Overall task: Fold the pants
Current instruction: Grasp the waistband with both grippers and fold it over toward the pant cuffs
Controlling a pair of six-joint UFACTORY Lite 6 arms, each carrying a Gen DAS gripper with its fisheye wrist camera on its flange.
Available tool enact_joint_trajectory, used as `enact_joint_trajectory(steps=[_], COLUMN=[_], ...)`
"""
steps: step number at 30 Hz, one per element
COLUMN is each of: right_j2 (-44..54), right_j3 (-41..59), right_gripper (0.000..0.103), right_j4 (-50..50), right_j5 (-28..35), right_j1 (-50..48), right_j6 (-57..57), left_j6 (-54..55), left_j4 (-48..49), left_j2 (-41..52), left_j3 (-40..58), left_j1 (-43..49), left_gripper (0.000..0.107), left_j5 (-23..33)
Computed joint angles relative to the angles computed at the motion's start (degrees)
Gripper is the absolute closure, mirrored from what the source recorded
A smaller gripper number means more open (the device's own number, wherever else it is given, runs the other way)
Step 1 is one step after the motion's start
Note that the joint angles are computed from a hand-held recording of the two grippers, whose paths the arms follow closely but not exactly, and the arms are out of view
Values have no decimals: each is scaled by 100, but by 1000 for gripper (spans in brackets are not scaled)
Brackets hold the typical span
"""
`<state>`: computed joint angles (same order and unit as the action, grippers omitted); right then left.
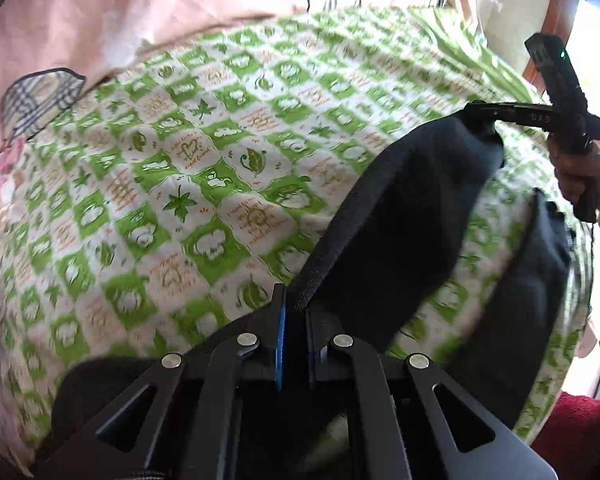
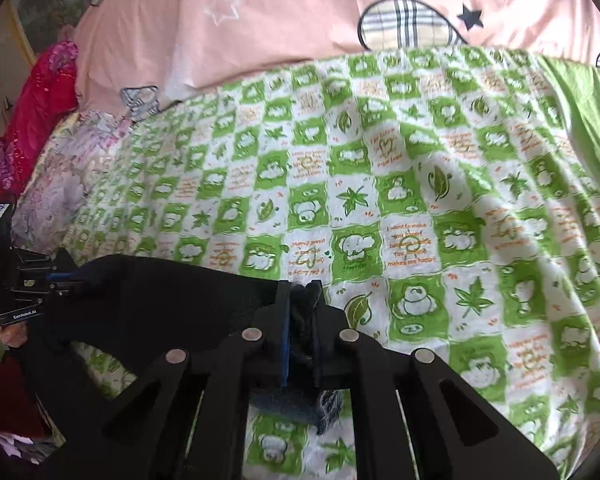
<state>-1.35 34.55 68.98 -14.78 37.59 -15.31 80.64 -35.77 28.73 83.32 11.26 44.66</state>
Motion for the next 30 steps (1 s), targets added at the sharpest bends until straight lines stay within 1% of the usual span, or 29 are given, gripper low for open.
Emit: enact_joint_trajectory(steps=[4,6,10,12,15,19,24,26,30], right_j2=[-761,-1086,-1825,-2040,-1963,-1669,-1498,-1391,-952], right_j3=[-408,-663,-1273,-1466,-1500,-1394,-1211,-1079,-805], right_gripper=[94,95,95,95,95,95,95,95,95], right_j4=[1663,2005,2579,2968,3499,4021,4475,4654,4957], right_j5=[-599,-934,-1731,-2175,-2634,-3135,-3809,-3948,-3872], right_j1=[852,1338,2474,3138,3962,4867,5722,5917,6032], right_j6=[-1467,-1577,-1436,-1331,-1195,-892,-611,-677,-887], left_j6=[547,780,1189,1367,1694,2002,2404,2519,2656], left_j4=[-477,-664,-845,-881,-917,-854,-732,-685,-648], left_j2=[-1250,-1834,-2719,-3100,-3763,-4293,-4914,-5047,-5054], left_j3=[-1282,-1967,-2946,-3343,-3992,-4599,-5240,-5401,-5654], left_j1=[361,484,820,988,1304,1552,1934,2109,2250], left_gripper=[102,102,102,102,102,102,102,102,102], left_j5=[253,261,495,587,857,987,1175,1260,1172])
